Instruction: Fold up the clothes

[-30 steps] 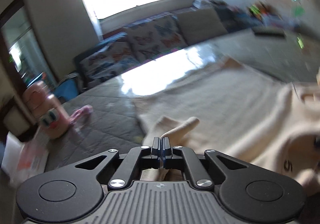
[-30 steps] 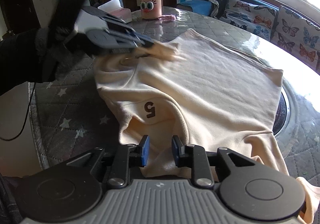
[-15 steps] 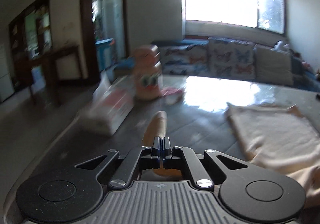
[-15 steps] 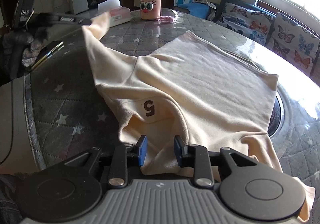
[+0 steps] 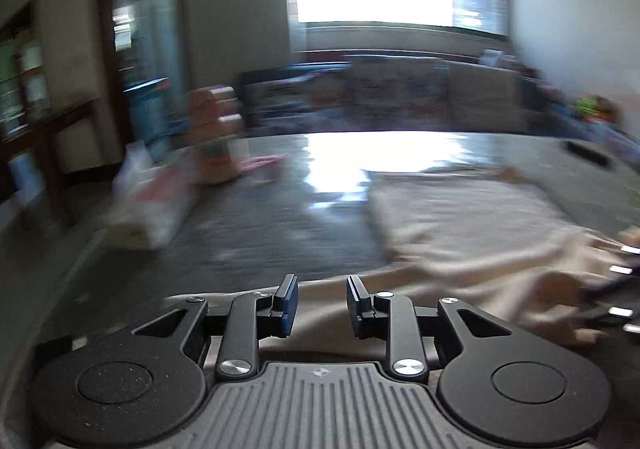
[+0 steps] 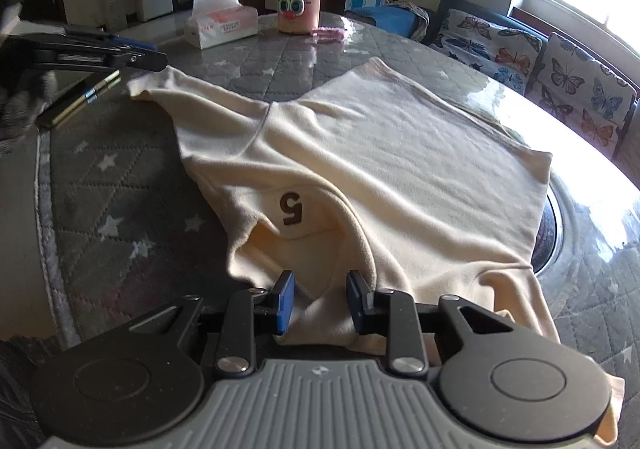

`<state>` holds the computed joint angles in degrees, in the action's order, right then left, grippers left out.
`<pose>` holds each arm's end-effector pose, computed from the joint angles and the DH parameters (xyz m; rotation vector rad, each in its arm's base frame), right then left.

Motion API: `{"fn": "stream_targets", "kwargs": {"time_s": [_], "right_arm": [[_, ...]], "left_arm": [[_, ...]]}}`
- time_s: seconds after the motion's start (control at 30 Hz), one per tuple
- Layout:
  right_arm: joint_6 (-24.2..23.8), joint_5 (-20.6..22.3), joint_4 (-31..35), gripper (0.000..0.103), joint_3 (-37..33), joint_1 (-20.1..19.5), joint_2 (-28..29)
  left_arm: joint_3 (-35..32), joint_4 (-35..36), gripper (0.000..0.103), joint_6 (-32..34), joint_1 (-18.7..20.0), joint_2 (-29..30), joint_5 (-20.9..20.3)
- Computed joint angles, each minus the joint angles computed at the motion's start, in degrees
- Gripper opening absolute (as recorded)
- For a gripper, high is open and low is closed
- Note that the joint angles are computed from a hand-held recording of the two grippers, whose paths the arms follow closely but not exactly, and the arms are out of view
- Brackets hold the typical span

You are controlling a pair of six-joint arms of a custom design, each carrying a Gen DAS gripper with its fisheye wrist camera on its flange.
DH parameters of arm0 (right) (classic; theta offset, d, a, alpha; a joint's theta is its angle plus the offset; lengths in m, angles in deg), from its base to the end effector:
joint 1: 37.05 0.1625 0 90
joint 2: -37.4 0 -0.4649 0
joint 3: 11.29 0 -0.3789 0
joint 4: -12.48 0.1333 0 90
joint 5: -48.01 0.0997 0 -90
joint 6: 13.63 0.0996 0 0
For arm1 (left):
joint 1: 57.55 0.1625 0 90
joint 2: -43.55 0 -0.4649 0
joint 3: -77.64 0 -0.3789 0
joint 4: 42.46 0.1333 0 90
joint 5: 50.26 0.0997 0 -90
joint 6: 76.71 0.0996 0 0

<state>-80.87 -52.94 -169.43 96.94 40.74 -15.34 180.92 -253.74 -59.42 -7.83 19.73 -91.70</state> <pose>-0.0224 -0.6443 0.2008 1.1068 -2.2989 0.4890 -0.2376 -0.6020 -0.0049 0.7427 2.1562 -1.0434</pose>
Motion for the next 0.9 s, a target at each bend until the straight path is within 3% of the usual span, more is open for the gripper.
{"fn": "stream_targets", "kwargs": {"time_s": [0.17,0.23,0.3,0.53,0.57,0.7,0.9], "right_arm": [[0.02,0.71,-1.15,0.005,0.77,-0.37,-0.23],[0.21,1.01,-1.42,0.003,0.98,-0.47,-0.44],[0.79,1.73,-1.31,0.002,1.30,-0.70,-1.02],[1.89,4.80,0.05,0.002,2.71,-1.51,-3.52],[1.90,5.08,0.21,0.002,2.81,-1.58,-3.72],[2.20,6.08,1.10,0.002,3.04,-1.81,-4.43],[3.32,7.79,3.96,0.001,3.28,-2.33,-6.24]], "left_arm": [[-1.01,6.44,0.029,1.70,-1.31,0.84,-11.87],[-2.61,9.72,0.031,2.93,-1.45,1.74,-15.15],[-4.13,12.73,0.041,3.72,-1.49,2.67,-17.07],[-7.45,18.80,0.043,2.89,-0.93,4.85,-16.36],[-7.80,19.42,0.040,2.44,-0.73,5.03,-15.97],[-7.67,19.51,0.010,1.04,-0.12,4.99,-15.65],[-1.89,9.61,0.009,3.46,-0.24,2.46,-19.80]]}}
